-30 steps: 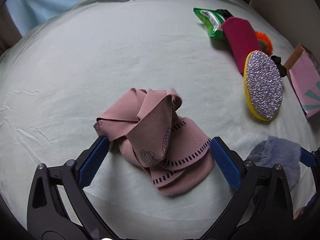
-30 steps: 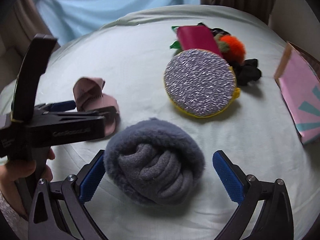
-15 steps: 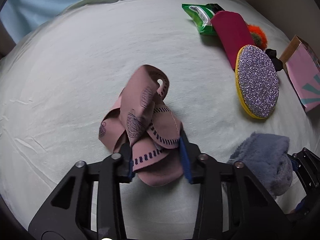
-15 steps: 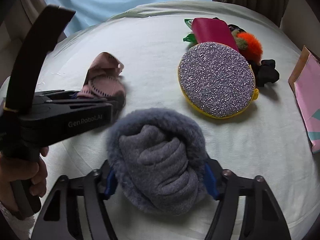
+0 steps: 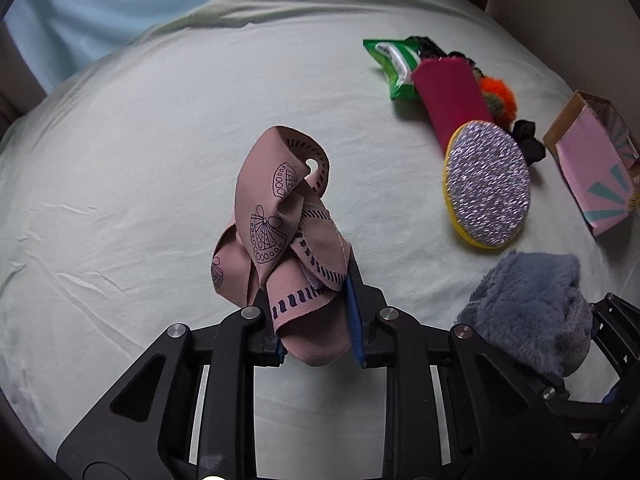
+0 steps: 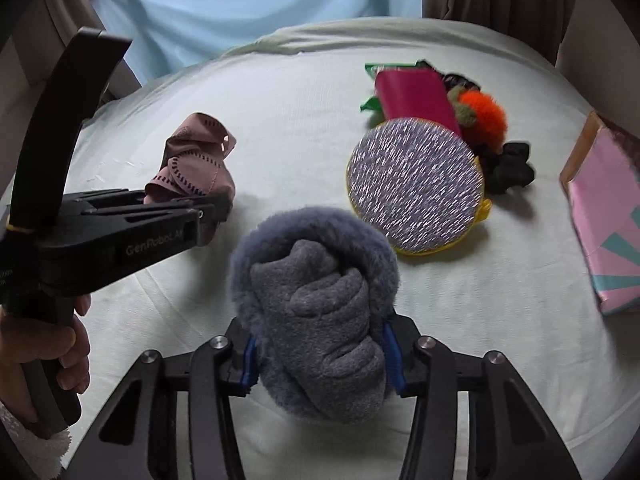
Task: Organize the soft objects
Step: 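Lift the slipper and sock ball and carry both over the cardboard box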
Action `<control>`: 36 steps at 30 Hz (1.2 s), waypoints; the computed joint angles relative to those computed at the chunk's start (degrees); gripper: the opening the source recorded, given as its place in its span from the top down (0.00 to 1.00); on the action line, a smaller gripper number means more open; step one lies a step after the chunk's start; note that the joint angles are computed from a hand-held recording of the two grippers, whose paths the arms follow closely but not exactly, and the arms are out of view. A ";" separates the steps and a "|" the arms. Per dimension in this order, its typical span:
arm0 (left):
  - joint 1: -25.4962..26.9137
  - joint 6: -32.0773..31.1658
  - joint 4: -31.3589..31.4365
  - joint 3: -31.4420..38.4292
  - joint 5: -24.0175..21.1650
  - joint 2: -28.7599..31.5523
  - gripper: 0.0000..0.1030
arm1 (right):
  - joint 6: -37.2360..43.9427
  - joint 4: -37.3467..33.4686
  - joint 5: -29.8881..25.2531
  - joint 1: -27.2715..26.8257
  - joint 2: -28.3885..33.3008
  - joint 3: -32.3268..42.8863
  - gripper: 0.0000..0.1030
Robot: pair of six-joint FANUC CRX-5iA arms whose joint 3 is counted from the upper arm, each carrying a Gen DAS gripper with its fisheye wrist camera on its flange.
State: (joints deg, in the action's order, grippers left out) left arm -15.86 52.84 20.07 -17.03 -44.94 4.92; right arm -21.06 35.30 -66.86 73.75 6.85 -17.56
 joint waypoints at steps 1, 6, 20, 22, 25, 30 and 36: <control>0.02 0.29 -0.14 0.25 -0.65 -0.82 0.80 | 0.15 0.12 -0.93 0.39 -0.46 0.39 0.56; -0.99 5.05 -3.79 3.86 -5.11 -4.75 0.80 | 1.29 1.67 -7.08 2.21 -3.94 2.55 0.56; -15.36 30.41 -15.21 23.63 -18.26 -8.49 0.80 | 7.79 7.33 -28.85 9.36 -18.08 7.22 0.56; -18.25 35.02 -17.19 27.12 -19.86 -7.51 0.80 | 8.66 7.91 -31.65 10.74 -20.66 7.06 0.56; -23.35 42.15 -20.55 32.85 -21.97 -5.01 0.80 | 10.42 8.71 -37.06 13.15 -25.59 6.18 0.56; -31.83 52.36 -25.84 43.94 -25.64 2.11 0.80 | 11.41 9.28 -45.19 17.37 -33.62 3.74 0.56; -38.26 59.43 -26.61 56.25 -29.32 12.76 0.80 | 12.08 7.50 -55.23 22.10 -43.65 0.75 0.56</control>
